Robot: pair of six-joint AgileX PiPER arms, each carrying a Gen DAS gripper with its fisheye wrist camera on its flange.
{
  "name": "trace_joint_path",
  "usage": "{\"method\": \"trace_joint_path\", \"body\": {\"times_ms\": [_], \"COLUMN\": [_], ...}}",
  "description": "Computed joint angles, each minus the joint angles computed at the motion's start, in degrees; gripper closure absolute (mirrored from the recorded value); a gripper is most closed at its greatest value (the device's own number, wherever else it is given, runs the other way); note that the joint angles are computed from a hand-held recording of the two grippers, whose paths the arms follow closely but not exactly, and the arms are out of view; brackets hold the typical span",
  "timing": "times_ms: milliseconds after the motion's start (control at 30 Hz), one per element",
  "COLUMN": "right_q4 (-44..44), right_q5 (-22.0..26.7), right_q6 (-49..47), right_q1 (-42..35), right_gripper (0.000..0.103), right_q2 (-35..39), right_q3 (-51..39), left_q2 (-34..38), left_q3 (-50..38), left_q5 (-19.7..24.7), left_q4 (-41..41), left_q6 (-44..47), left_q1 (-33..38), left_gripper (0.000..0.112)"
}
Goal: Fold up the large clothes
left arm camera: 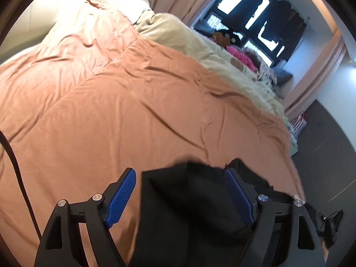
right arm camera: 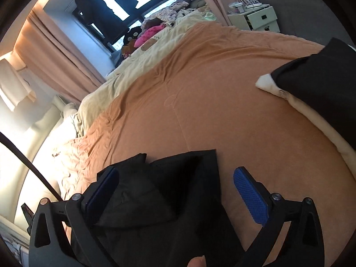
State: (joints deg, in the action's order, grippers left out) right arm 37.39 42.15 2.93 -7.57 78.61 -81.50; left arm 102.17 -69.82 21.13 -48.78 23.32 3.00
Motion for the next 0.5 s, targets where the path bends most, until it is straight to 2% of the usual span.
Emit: {"method": "trace_joint_path", "body": {"times_ms": [67,200,267,333,433,500], "right_q4": [-2.88,-4.52,-6.13,-10.87,-22.93,-27.51], "right_q5": [1.74,6.14,8.32,11.64,17.37,22.23], "right_q6": [2.01,2.27,1.81,3.55,8.89,10.31], "right_q1": [-0.46,-0.34,0.41,2.3,7.23,9.71], "right_gripper": [0.0,0.0,0.0,0.0,0.0,0.0], "right_q2": [-2.26,-4.1,-3.54,-0.48,3.63,7.54], "right_q3": [0.62,-0.03,-0.93,-5.94,-13.54,-19.47], "left_q2": [-0.82,-0.8,0.48,2.31,6.63,9.52], "left_q3": [0.89,2.07,1.12,-0.71,-5.77,-9.18], "left_q5": [0.41,2.78,4.15,5.95,10.72,13.3], "left_q4": [5.08,9.95,14.87,20.74,30.5,33.3], "left_q6": [-3.84,-6.35,-10.03,-14.6,-21.42,-21.83], "left_q1": [0.1,0.76,0.52,-0.15,-1.77,-2.66], "left_gripper": [0.029,0.03,0.035,0.042,0.044,0.045]}}
